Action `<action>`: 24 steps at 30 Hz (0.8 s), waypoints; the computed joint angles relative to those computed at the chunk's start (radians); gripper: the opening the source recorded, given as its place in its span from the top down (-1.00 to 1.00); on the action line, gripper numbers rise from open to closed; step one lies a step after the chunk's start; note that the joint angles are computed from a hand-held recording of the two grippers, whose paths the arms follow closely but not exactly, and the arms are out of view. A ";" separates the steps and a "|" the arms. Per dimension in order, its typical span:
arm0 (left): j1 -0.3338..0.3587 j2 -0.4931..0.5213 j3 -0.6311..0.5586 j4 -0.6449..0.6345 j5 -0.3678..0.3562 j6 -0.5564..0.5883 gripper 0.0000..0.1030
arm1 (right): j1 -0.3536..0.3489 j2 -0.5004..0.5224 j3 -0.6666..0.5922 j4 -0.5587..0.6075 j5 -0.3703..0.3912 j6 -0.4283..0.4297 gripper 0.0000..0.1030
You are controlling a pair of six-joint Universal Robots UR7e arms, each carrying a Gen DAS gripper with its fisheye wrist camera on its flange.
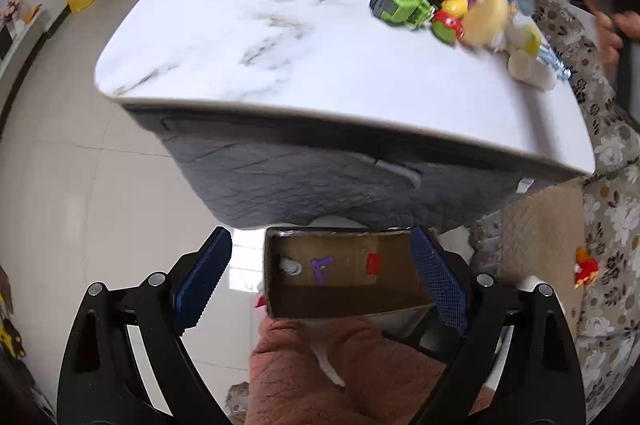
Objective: Collect trash
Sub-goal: 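Grasp the blue plush toy with the right tool while the left tool grasps the yellow sponge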
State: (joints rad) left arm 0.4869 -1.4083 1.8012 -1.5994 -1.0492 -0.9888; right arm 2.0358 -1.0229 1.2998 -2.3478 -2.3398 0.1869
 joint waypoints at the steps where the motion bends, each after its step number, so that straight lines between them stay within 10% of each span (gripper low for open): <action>1: 0.006 0.009 -0.005 -0.020 -0.003 0.008 -0.71 | 0.008 -0.025 0.012 -0.014 0.010 -0.009 0.36; 12: -0.023 0.347 -0.099 -0.390 0.146 0.426 -0.71 | 0.059 -0.236 0.196 -0.087 -0.010 0.032 0.36; 18: 0.028 0.442 -0.172 -0.427 0.145 0.350 -0.61 | 0.080 -0.342 0.286 -0.061 -0.015 0.113 0.35; 23: 0.058 0.471 -0.212 -0.438 0.133 0.412 -0.21 | 0.098 -0.386 0.318 -0.075 -0.025 0.137 0.36; 24: 0.062 0.474 -0.218 -0.446 0.127 0.422 0.18 | 0.102 -0.390 0.322 -0.081 -0.026 0.135 0.37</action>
